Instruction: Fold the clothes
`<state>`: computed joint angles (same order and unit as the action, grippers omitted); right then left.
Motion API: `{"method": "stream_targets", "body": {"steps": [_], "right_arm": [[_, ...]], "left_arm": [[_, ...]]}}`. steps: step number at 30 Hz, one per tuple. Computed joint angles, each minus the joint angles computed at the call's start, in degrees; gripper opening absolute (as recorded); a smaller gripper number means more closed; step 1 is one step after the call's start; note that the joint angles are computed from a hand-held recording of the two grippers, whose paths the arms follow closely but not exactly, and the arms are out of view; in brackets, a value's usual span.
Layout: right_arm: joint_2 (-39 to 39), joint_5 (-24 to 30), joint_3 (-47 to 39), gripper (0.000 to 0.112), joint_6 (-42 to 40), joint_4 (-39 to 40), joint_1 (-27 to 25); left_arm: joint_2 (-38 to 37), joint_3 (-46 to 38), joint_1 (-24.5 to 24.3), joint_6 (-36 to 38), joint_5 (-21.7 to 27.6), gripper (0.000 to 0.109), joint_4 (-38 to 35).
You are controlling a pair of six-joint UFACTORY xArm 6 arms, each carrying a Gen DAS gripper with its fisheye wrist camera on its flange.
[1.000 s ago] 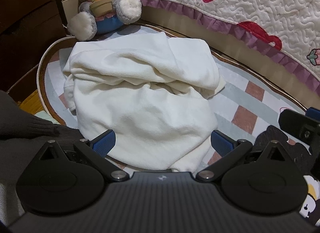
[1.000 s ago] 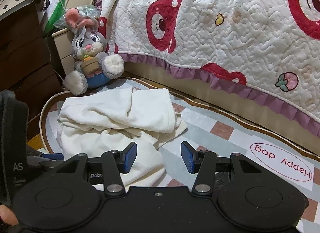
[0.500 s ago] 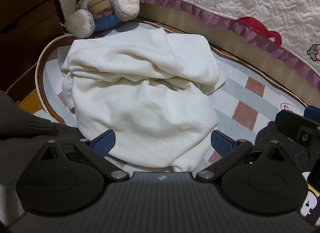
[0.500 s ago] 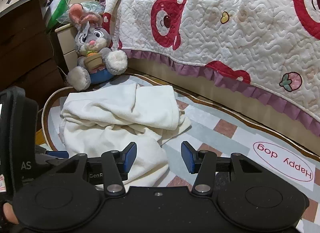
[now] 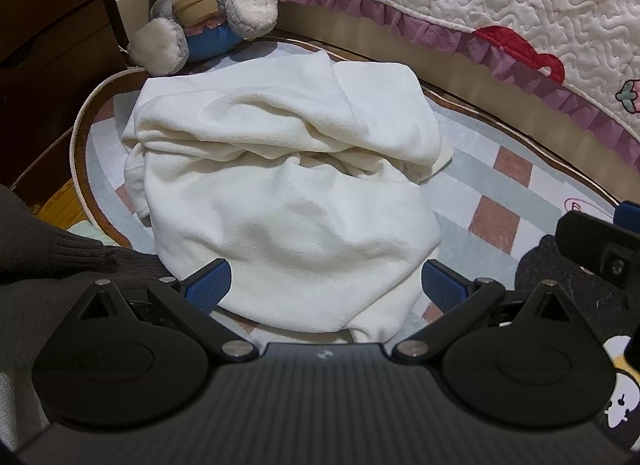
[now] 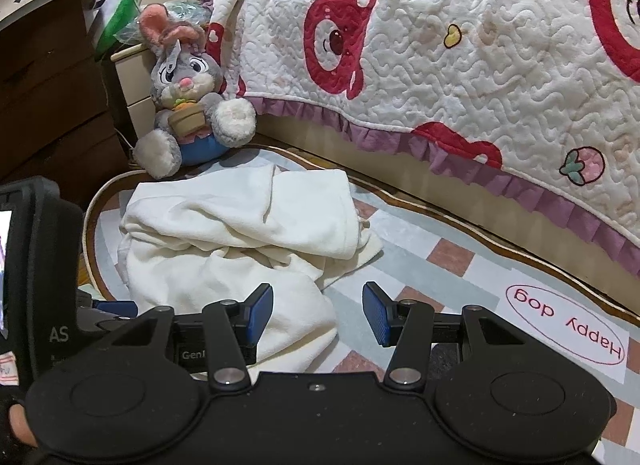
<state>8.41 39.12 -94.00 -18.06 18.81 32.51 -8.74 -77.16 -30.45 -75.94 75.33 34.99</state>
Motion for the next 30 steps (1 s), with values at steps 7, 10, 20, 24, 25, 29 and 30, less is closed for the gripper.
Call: {"method": "stream_targets", "body": {"steps": [7,10,20,24,25,29,30], "right_arm": [[0.16,0.16,-0.13,0.055,-0.51,0.06,0.08],[0.17,0.24,-0.04,0.055,-0.2,-0.12,0.08],[0.42,-0.36,3.92,0.058,-4.68,5.44,-0.03],[0.88,-2.13,5.08,0.058,-6.4,5.59,0.25],[1.02,-2.44,5.23,0.058,-7.18,6.08,0.31],[2.72,-1.87,4.21,0.058,-13.34,11.02,0.43],[3.8,-1.01,3.23,0.058,-14.89,12.24,0.44]], "left_arm": [[-0.64,1.0,0.45,0.37,-0.64,0.103,-0.52],[-0.65,1.46,0.89,1.29,-0.95,0.103,-0.99],[-5.74,11.12,5.19,-4.07,-8.72,0.102,-0.52],[-6.33,11.8,4.45,-6.98,-6.62,0.101,4.22],[-6.66,12.09,4.52,-7.2,-6.64,0.101,4.86],[-9.38,15.42,7.73,-7.28,-11.54,0.096,2.54],[-10.56,16.97,9.07,-7.08,-13.91,0.094,0.94]]}}
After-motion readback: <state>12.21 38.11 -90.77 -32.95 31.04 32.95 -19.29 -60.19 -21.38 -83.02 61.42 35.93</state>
